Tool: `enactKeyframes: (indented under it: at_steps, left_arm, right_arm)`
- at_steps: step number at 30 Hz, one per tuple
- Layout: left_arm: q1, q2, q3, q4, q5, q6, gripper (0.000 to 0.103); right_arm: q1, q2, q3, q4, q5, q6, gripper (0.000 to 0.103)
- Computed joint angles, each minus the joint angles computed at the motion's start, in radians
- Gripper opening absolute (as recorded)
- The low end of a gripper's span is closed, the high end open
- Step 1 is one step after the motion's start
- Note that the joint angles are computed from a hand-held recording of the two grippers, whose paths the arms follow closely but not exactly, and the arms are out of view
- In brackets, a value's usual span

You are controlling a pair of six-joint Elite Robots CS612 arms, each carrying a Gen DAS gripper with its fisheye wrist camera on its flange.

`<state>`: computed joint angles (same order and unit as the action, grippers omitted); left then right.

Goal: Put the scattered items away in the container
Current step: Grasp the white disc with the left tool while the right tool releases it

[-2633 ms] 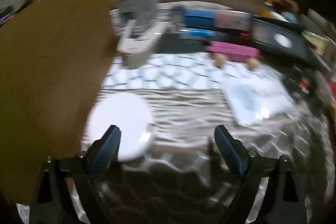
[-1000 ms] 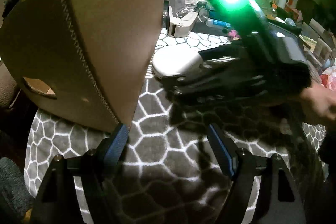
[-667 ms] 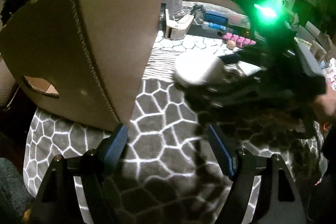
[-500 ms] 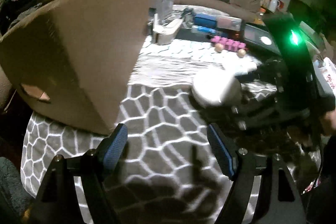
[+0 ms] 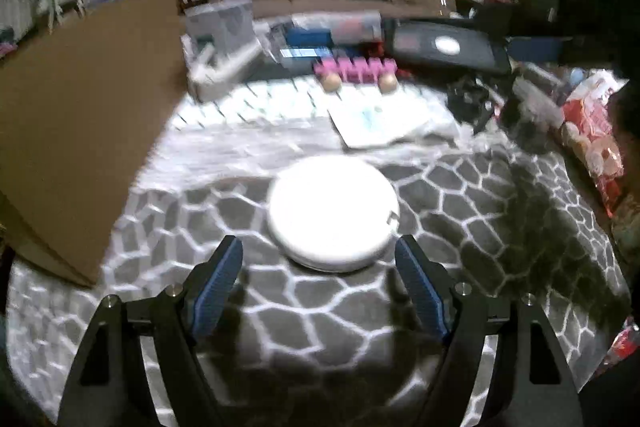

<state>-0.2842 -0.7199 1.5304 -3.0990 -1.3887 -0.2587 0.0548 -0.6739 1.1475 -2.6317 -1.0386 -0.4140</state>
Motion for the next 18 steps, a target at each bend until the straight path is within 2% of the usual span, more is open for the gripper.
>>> enactKeyframes:
  at_steps: [2,6,9,12,15,18]
  left_arm:
    - [0.002,0.01,-0.024,0.05,-0.025,-0.019,0.079]
    - [-0.005,0.026,-0.063,0.097,0.012,-0.033,0.082]
    - [-0.004,0.037,-0.103,0.157,0.018,-0.05,0.085]
    - [-0.006,0.046,-0.135,0.22,0.031,-0.046,0.085]
    - [0.0,0.053,-0.169,0.283,0.01,-0.018,0.086]
    - [0.013,0.053,-0.196,0.351,-0.044,0.001,0.084]
  right_arm:
    - [0.002,0.005,-0.01,0.011,-0.018,-0.011,0.102]
    - [0.011,0.015,-0.024,0.041,-0.076,-0.052,0.102]
    - [0.024,0.015,-0.021,0.063,-0.194,-0.071,0.101]
    - [0.029,0.018,-0.026,0.086,-0.259,-0.075,0.101]
    - [0.026,0.017,-0.031,0.09,-0.278,-0.046,0.101]
    - [0.021,0.015,-0.034,0.088,-0.284,-0.017,0.101]
